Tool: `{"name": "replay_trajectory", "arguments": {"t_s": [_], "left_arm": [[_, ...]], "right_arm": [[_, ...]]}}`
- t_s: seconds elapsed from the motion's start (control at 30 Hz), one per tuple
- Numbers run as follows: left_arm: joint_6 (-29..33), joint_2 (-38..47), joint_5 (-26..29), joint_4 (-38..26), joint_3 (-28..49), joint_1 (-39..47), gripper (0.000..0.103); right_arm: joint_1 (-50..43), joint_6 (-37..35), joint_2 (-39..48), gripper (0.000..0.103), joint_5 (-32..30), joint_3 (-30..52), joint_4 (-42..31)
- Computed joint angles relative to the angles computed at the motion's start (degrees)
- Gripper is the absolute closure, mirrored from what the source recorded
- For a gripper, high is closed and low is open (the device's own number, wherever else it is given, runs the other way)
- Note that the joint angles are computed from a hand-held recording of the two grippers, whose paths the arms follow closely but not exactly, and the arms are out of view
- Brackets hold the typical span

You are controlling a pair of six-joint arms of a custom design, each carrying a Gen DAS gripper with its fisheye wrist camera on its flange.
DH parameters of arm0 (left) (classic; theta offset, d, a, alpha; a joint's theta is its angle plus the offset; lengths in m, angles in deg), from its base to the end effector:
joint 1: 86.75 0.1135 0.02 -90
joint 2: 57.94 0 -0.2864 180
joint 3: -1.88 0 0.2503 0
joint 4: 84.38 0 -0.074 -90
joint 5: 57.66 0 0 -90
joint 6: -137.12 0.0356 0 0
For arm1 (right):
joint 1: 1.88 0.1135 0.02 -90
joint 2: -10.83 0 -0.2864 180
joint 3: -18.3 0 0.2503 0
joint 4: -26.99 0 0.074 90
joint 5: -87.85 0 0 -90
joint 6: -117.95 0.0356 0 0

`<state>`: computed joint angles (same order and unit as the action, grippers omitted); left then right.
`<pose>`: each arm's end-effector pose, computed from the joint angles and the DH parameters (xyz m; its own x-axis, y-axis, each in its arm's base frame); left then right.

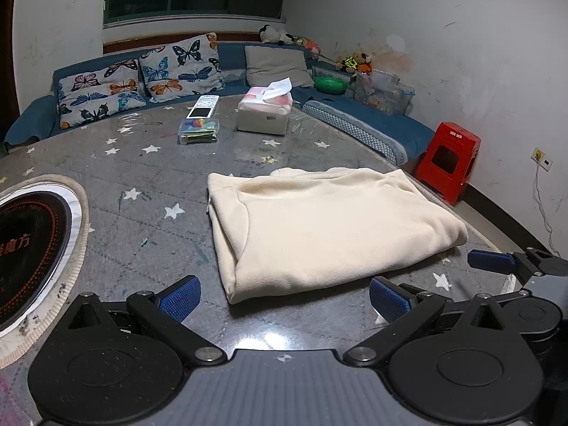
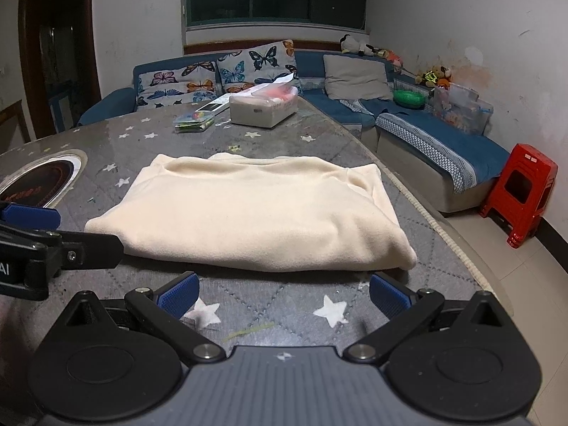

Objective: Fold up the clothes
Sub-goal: 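Release the folded sweatshirt and withdraw both open tools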

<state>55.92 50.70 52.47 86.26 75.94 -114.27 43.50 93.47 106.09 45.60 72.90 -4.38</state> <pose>0.3446 -0.1934 0.1683 -0.5082 0.4267 -0.7481 0.7401 0.6607 -0.1258 0.2058 0.1711 0.1424 -0.5664 0.2972 -0.7687 0.4762 0.8793 -0.0110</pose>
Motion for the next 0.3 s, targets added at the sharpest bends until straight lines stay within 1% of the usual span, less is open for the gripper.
{"name": "replay_trajectory", "arguments": {"t_s": [0.3], "left_arm": [[-0.1,0.2,-0.3,-0.5,0.6,0.0,0.0]], "right_arm": [[-0.3,-0.6,-0.1,0.0,-0.3,-0.2,0.8]]}}
